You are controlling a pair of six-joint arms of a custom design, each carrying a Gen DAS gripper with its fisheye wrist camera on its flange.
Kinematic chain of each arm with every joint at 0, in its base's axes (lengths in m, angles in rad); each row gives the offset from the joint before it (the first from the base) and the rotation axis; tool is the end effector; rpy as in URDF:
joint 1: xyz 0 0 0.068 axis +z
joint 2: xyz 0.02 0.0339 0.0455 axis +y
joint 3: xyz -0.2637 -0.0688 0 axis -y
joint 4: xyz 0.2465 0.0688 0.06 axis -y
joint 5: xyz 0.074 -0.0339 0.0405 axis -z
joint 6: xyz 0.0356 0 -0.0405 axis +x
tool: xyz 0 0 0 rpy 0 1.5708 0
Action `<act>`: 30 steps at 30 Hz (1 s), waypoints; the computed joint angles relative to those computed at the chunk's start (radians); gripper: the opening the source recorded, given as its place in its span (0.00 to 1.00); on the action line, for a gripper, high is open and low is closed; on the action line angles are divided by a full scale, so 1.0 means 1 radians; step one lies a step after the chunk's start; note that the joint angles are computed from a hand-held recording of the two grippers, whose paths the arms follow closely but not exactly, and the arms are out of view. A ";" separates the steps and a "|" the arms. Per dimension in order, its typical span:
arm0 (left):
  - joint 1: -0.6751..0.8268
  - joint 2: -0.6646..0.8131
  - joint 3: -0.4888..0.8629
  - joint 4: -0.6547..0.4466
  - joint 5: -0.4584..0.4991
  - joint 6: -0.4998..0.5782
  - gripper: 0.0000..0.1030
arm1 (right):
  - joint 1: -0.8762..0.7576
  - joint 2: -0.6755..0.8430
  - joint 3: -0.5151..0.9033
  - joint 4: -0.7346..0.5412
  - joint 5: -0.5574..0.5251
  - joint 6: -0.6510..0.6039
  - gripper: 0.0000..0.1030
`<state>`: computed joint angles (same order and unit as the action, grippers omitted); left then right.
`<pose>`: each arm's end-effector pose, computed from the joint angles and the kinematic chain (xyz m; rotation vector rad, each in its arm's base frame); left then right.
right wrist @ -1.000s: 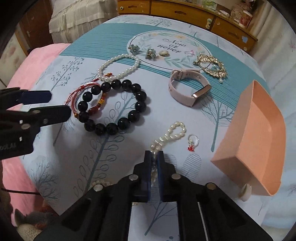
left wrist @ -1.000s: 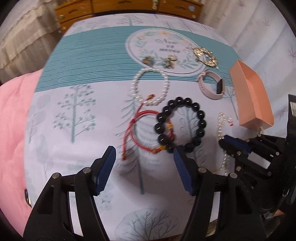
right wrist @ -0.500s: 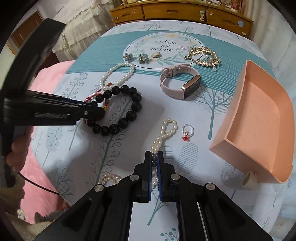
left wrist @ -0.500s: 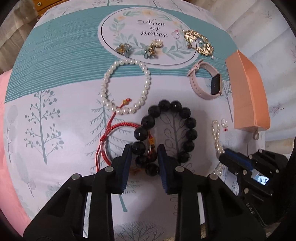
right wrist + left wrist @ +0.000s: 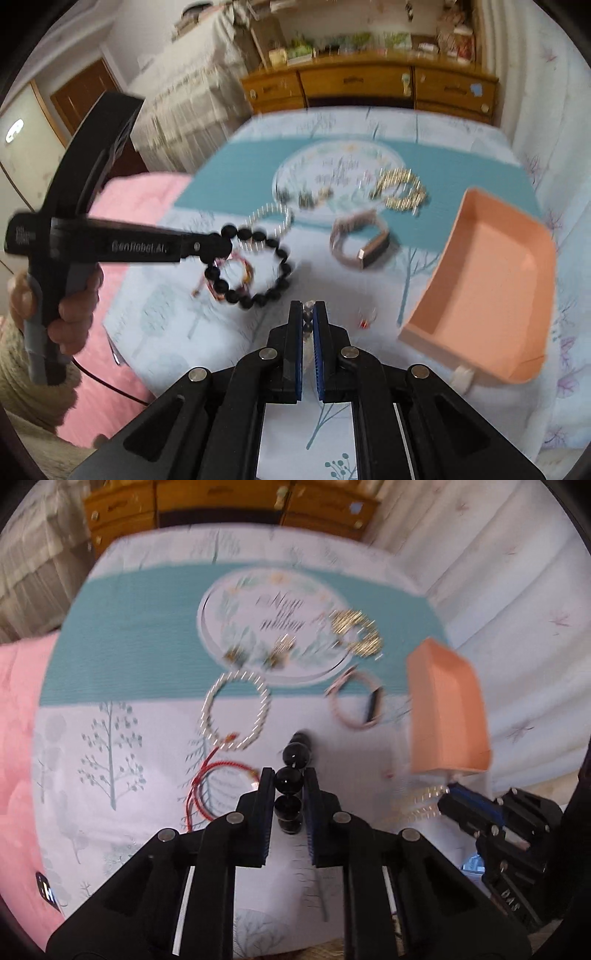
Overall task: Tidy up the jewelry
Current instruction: 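Carry both pieces into the peach tray and open both grippers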
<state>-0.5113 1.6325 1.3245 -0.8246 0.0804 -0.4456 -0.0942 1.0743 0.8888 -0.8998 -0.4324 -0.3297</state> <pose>0.2915 -0.1668 0.2600 0.1155 2.7616 -0.3820 0.1979 -0.0037 0.2648 -0.4374 2.5167 0.4148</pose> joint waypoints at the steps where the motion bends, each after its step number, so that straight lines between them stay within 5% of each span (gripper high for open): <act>1: -0.024 -0.014 0.031 -0.016 -0.018 -0.005 0.12 | -0.031 -0.008 0.031 -0.021 -0.024 -0.013 0.05; 9: -0.176 0.032 0.378 -0.142 -0.146 -0.021 0.12 | -0.302 0.038 0.338 -0.174 -0.201 -0.098 0.05; 19: -0.347 0.378 0.905 -0.225 -0.226 -0.024 0.12 | -0.558 0.258 0.658 -0.334 -0.301 -0.223 0.05; 25: -0.383 0.627 1.131 -0.256 -0.184 -0.023 0.12 | -0.603 0.380 0.632 -0.327 -0.262 -0.303 0.05; 30: -0.389 0.819 1.309 -0.320 -0.181 -0.018 0.12 | -0.594 0.428 0.495 -0.199 -0.198 -0.293 0.05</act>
